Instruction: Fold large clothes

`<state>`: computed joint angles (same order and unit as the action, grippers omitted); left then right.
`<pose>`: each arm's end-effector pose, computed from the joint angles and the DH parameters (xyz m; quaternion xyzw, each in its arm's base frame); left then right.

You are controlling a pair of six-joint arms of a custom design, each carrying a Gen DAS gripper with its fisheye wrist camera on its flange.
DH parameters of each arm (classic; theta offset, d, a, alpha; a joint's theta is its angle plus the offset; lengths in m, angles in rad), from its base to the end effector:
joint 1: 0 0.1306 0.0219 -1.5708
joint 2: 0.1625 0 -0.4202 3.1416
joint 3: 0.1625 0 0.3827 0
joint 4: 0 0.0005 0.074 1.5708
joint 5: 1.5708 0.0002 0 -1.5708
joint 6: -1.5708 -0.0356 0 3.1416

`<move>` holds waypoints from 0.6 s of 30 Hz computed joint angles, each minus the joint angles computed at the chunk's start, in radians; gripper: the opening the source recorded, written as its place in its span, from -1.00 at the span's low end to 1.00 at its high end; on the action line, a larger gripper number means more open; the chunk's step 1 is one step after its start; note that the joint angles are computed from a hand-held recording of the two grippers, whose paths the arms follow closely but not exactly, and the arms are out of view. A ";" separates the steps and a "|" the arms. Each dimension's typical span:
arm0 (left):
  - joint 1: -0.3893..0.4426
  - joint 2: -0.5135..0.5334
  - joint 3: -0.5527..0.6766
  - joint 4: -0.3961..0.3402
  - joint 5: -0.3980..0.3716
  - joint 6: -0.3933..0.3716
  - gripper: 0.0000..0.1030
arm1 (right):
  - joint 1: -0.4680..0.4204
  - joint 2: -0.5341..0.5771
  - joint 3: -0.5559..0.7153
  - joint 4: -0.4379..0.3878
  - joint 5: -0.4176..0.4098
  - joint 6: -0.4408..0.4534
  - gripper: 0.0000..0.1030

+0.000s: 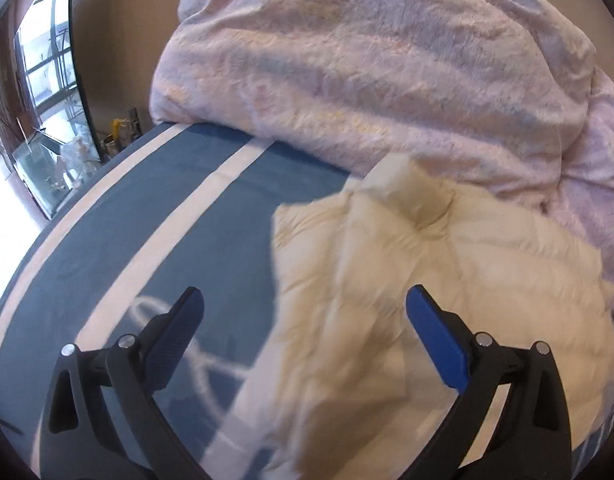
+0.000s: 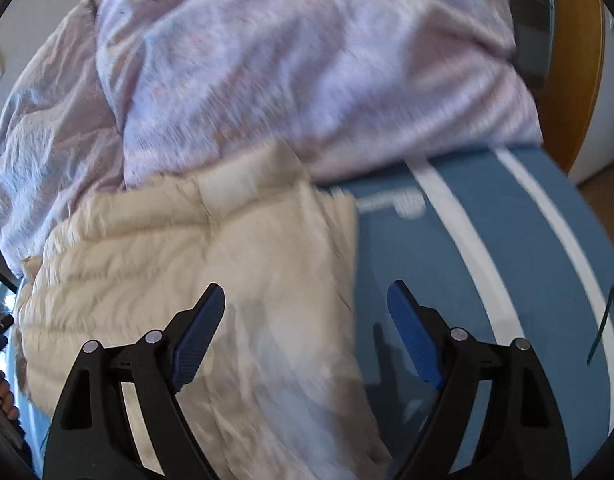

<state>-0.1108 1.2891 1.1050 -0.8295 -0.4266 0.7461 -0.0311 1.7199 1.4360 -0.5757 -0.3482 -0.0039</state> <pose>0.4034 -0.0306 0.3873 -0.3488 0.8745 0.0735 0.3290 0.5882 -0.0066 0.3418 -0.0441 0.9242 0.1577 0.3451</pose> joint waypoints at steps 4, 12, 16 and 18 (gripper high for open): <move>0.023 -0.019 -0.045 -0.005 0.081 0.017 0.96 | -0.032 0.046 0.019 -0.097 -0.118 0.004 0.64; 0.042 -0.038 -0.107 0.081 0.226 0.069 0.74 | -0.059 0.087 0.021 -0.140 -0.343 -0.027 0.10; 0.028 -0.054 -0.131 0.143 0.264 0.070 0.10 | -0.069 0.103 0.016 -0.136 -0.434 -0.080 -0.30; 0.034 -0.065 -0.148 0.180 0.306 0.086 -0.18 | -0.079 0.108 0.004 -0.113 -0.492 -0.133 -0.48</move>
